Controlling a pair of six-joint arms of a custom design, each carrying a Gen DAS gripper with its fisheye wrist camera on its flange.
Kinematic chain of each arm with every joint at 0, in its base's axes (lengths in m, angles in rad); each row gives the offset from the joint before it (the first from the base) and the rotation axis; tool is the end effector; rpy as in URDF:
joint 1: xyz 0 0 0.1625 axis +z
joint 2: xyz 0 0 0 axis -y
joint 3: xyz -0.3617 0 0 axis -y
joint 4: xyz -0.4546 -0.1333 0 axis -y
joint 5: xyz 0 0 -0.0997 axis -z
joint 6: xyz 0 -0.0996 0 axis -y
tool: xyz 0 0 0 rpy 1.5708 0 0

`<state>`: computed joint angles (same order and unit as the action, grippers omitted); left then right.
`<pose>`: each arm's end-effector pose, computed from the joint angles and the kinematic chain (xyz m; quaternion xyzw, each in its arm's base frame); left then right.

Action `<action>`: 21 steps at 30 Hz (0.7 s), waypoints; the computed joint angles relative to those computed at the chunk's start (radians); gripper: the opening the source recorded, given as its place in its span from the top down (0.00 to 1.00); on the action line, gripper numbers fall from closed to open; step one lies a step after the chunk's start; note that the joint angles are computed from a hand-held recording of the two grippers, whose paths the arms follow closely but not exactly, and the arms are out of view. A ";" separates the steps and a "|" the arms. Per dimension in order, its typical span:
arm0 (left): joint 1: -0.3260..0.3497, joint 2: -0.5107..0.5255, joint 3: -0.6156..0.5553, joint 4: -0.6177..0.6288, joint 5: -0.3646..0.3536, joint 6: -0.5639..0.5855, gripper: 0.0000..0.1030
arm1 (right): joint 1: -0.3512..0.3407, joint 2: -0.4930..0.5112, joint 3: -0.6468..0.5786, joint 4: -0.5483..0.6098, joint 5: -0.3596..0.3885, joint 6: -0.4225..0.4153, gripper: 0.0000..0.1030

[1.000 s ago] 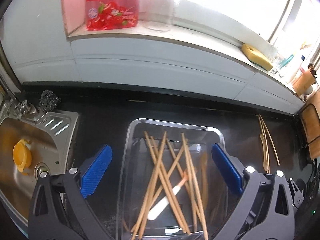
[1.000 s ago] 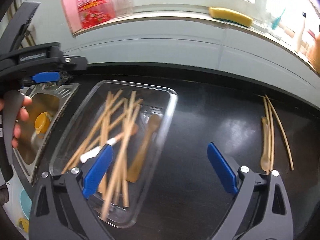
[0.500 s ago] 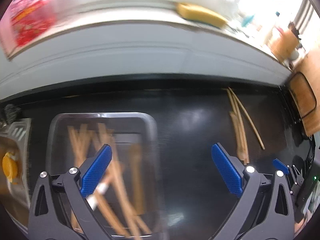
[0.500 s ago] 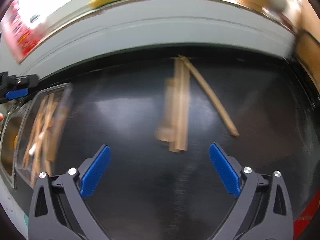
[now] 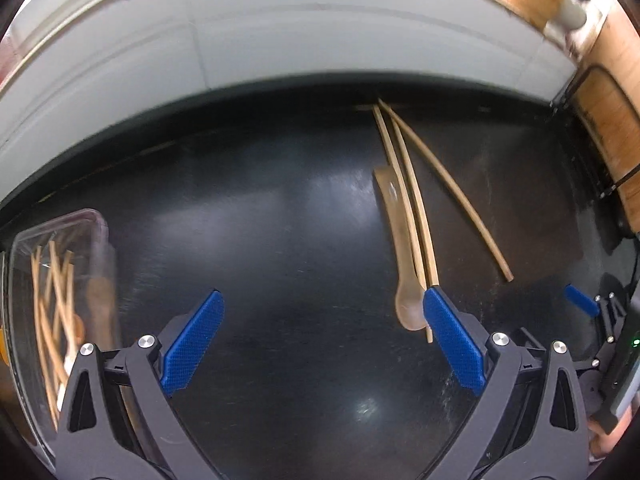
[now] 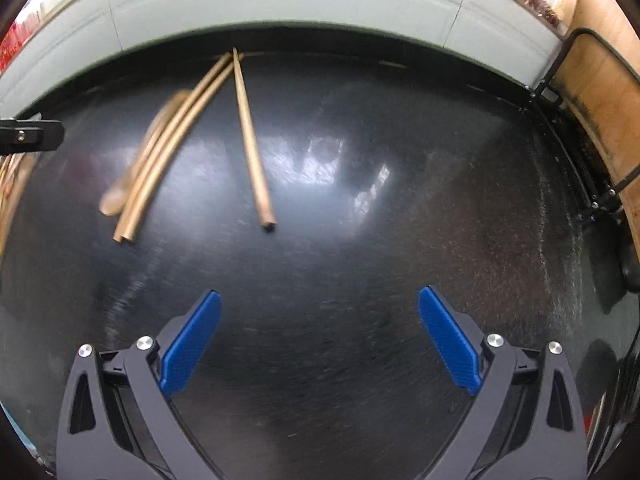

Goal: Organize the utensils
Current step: 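Move both open tools back to the remaining chopsticks and wooden spoon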

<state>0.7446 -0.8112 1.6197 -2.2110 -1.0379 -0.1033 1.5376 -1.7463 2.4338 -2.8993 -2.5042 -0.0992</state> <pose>-0.3511 -0.5736 -0.0053 0.3606 0.8914 -0.0451 0.2709 0.0398 -0.4051 0.2423 -0.1137 -0.8518 0.2525 0.4447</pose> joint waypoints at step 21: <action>-0.011 0.202 -0.121 0.054 0.106 -0.126 0.06 | -0.120 0.037 -0.079 -0.063 0.237 -0.231 0.06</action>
